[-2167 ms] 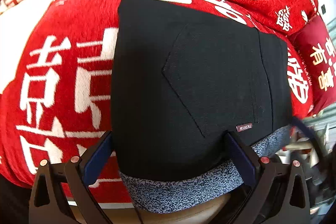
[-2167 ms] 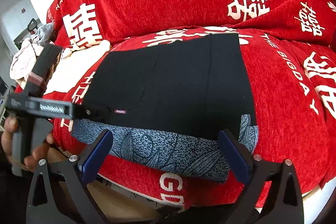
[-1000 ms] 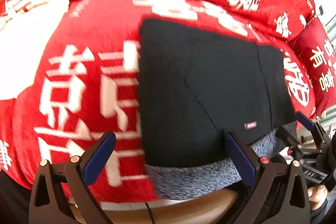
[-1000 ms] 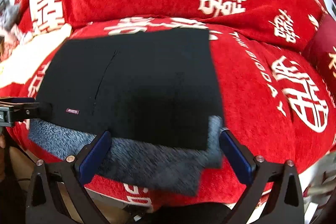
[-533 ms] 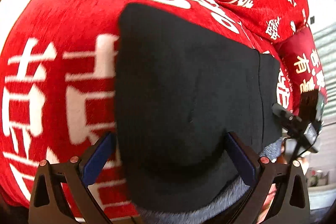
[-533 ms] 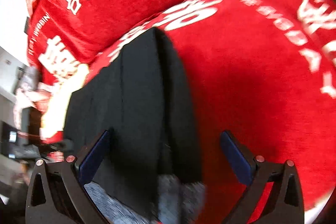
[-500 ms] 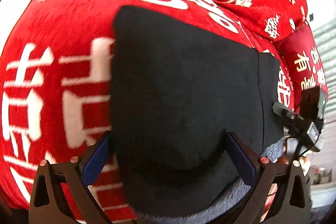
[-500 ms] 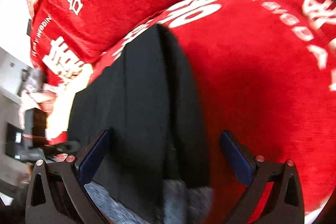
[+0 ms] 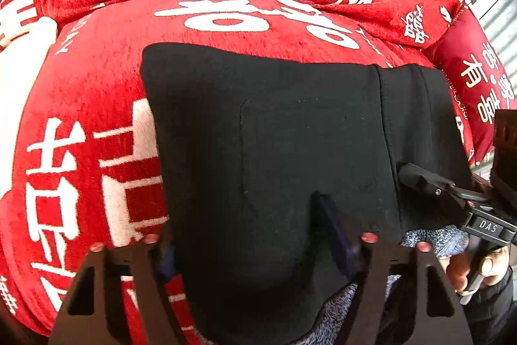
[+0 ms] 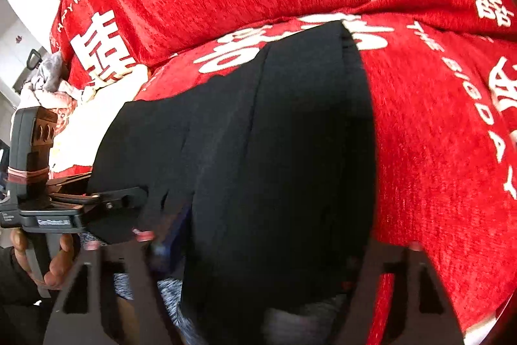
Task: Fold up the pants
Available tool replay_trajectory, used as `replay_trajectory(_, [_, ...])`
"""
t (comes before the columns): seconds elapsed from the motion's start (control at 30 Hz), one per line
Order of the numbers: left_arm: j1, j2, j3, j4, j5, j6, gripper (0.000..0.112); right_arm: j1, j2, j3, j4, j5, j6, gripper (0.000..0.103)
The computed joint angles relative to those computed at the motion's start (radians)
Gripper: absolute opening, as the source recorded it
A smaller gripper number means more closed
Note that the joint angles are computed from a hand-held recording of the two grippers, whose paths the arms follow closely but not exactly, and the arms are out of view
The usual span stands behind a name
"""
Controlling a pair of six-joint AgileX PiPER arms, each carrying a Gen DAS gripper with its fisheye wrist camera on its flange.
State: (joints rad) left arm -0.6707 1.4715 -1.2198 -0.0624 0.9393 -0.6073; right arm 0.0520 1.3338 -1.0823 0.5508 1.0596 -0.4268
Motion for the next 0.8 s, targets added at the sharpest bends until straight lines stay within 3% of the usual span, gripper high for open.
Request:
replay_trajectory(0.17, [-0.002, -0.027, -0.014, 0.019, 0.035, -0.003, 0.054, 0.095, -0.064, -0.032, -0.103, -0.003, 0.128, 0.057])
replay_trajectory(0.43, [0.027, -0.110, -0.017, 0.074, 0.116, -0.003, 0.054, 0.243, -0.060, -0.132, -0.168, 0.018, 0.283, 0.056])
replay_trajectory(0.8, [0.332, -0.167, -0.035, 0.024, 0.206, 0.205, 0.054, 0.477, 0.162, -0.368, -0.225, -0.041, 0.467, 0.056])
